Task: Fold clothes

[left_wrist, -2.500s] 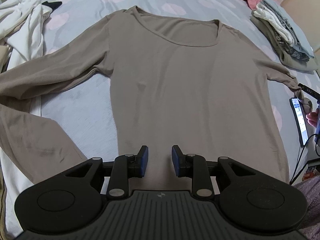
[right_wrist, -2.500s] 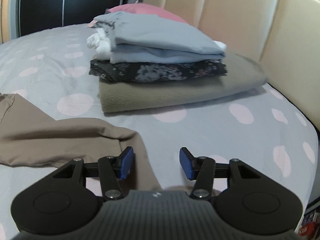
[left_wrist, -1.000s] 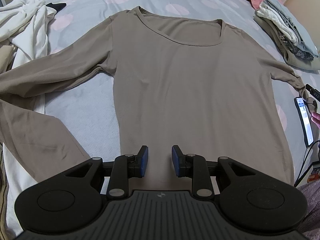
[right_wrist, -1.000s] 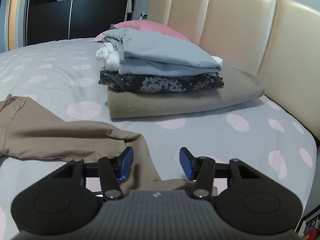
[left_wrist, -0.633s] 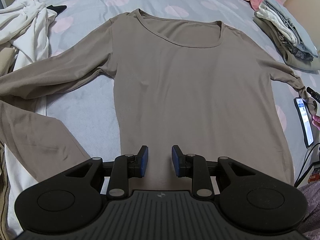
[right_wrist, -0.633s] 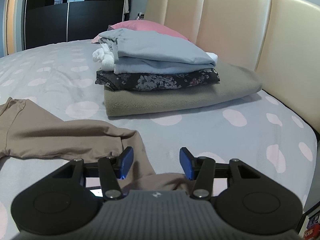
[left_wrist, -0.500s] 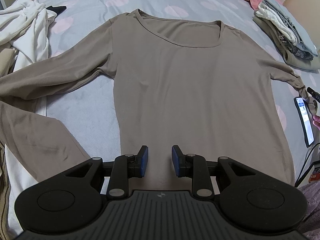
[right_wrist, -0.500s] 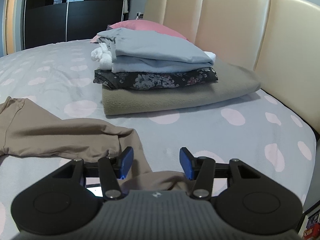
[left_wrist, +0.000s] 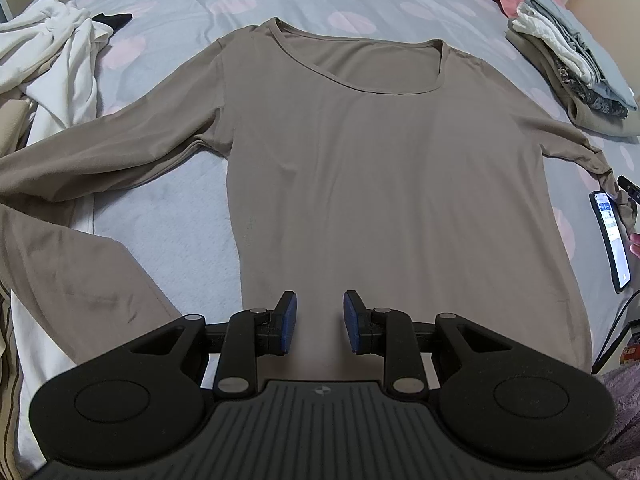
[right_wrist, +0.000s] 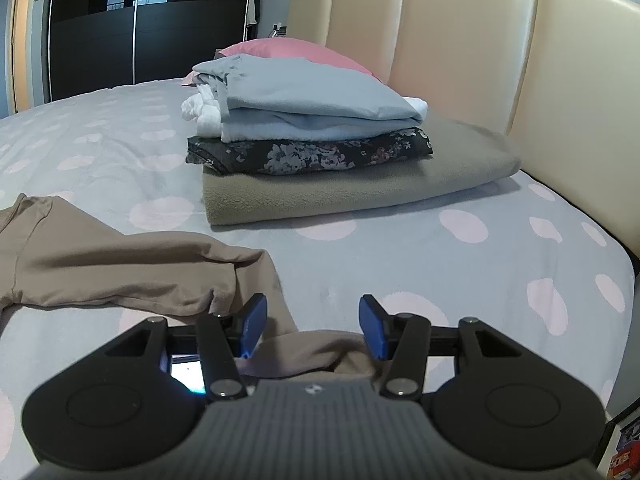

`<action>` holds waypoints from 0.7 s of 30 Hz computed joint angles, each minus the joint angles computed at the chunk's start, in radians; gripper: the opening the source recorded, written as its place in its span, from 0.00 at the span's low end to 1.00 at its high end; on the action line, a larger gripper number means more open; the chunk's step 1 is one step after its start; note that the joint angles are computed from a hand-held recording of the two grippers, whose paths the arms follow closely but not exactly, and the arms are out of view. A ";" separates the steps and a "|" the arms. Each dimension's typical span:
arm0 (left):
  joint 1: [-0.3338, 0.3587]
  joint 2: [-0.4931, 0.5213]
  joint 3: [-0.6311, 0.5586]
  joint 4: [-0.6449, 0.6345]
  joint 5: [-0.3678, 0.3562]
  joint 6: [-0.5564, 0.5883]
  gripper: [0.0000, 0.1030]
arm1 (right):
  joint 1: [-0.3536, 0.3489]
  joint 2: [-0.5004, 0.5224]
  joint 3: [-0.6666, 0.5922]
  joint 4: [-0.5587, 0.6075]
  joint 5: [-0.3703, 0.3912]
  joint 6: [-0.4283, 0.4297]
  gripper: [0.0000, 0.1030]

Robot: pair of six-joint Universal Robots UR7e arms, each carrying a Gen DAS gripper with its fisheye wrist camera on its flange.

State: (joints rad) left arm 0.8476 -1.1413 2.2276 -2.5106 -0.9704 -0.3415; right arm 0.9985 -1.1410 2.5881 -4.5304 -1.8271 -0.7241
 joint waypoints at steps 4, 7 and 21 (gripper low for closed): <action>-0.001 -0.001 0.002 -0.001 0.000 0.002 0.23 | -0.003 0.002 0.005 -0.007 0.010 -0.005 0.53; 0.000 -0.002 0.003 -0.002 0.001 0.004 0.23 | -0.001 -0.001 0.004 -0.004 0.011 -0.005 0.53; 0.000 0.001 0.000 0.001 0.003 0.007 0.23 | -0.047 -0.258 0.006 0.407 0.016 0.186 0.50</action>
State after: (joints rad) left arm 0.8472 -1.1402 2.2278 -2.5100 -0.9670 -0.3346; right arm 0.9514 -1.3994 2.5943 -4.1233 -1.8109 -0.5384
